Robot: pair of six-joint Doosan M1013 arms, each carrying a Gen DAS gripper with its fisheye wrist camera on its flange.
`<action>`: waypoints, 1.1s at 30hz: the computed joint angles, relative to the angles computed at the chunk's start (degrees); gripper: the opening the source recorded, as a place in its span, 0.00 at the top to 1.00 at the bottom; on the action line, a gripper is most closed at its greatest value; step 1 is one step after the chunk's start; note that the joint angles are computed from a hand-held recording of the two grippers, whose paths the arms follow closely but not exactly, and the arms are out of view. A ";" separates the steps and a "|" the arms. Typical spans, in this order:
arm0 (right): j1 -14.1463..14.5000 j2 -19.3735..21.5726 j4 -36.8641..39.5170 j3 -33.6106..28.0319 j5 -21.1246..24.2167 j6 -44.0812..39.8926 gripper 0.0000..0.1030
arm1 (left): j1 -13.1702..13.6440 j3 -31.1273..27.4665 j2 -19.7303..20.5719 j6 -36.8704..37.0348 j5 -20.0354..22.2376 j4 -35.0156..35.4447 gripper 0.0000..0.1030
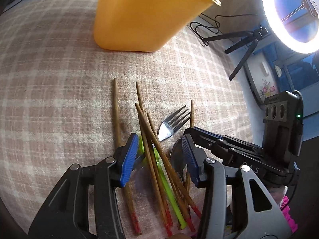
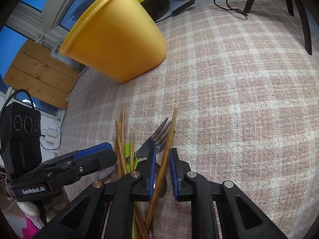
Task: Organize utensils
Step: 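Lower both grippers onto the pile of wooden chopsticks, then close the left gripper on a wooden chopstick while the right gripper closes on another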
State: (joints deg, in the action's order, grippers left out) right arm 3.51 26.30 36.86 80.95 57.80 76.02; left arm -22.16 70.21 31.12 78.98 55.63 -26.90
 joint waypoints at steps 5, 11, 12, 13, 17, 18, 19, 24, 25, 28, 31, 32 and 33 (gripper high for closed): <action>0.04 0.20 -0.25 -0.33 0.03 -0.09 0.90 | -0.19 -0.39 0.52 -0.66 0.18 1.11 0.65; 0.02 0.22 -0.18 -0.24 0.01 -0.25 0.94 | -0.35 -0.04 0.24 -0.03 -0.63 1.71 0.78; 0.00 0.22 -0.13 -0.23 0.02 -0.34 0.94 | -0.37 -0.07 0.26 0.05 -0.74 1.79 0.82; -0.01 0.23 -0.09 -0.24 0.03 -0.37 0.94 | -0.34 0.01 0.21 0.21 -0.91 1.75 0.84; -0.09 0.26 -0.05 -0.24 0.07 -0.66 0.94 | -0.12 0.13 0.17 0.56 -1.35 1.02 0.87; -0.15 0.25 -0.03 -0.19 0.08 -0.75 0.94 | 0.02 0.31 0.07 0.73 -1.50 0.78 0.92; -0.14 0.23 -0.05 -0.16 0.03 -0.73 0.94 | 0.07 0.43 0.05 0.82 -1.69 0.85 0.95; -0.43 0.07 0.21 0.20 -0.03 -1.17 0.94 | 0.37 1.50 -0.41 1.47 -2.83 -0.13 0.98; -0.49 0.08 0.28 0.20 0.03 -1.23 0.94 | 0.40 1.70 -0.52 1.66 -3.00 -0.27 0.98; -0.48 0.02 0.23 0.29 0.05 -1.28 0.95 | 0.51 1.97 -0.69 1.94 -3.21 -0.45 0.98; -0.35 0.06 -0.17 0.07 -0.03 -1.14 0.91 | 0.61 1.68 -0.45 1.76 -2.66 -0.81 0.97; -0.34 0.12 -0.34 -0.01 0.03 -0.92 0.89 | 0.61 1.32 -0.20 1.25 -1.98 -0.47 0.96; -0.27 0.28 -0.34 -0.28 0.22 -0.67 0.89 | 0.65 0.98 0.09 1.12 -1.30 -0.51 0.93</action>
